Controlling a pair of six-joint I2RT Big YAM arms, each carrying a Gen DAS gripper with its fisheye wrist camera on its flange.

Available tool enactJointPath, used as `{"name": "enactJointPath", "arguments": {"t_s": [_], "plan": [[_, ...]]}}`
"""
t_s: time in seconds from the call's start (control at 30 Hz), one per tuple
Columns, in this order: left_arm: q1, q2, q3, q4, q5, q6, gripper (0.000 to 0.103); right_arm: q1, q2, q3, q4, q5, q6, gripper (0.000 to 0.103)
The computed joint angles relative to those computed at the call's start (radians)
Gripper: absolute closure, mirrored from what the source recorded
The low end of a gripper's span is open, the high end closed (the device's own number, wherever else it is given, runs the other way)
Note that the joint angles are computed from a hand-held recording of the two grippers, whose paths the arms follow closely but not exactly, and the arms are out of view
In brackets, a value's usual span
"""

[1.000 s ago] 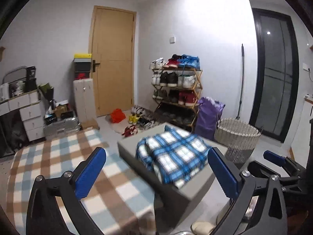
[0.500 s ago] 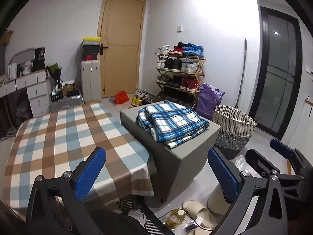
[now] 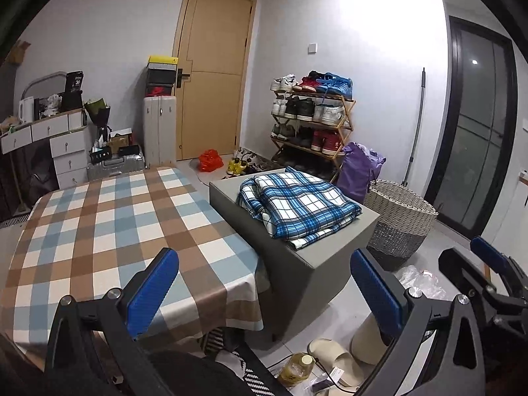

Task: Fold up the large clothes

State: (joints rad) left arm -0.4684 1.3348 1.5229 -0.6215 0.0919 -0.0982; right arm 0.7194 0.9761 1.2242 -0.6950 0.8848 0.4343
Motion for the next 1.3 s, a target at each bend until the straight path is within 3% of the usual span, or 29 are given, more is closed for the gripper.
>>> {"name": "enactJointPath", "arguments": {"t_s": [0.4,1.3], "plan": [[-0.004,-0.029,-0.022,0.03,-0.037,0.025,0.001,0.0,-0.014,-0.001,-0.012,-0.017,0.03,0.0],[0.006,-0.031,-0.012,0.016,0.017,0.026,0.001,-0.001,-0.02,-0.004,-0.014,-0.03,0.055,0.0]]}}
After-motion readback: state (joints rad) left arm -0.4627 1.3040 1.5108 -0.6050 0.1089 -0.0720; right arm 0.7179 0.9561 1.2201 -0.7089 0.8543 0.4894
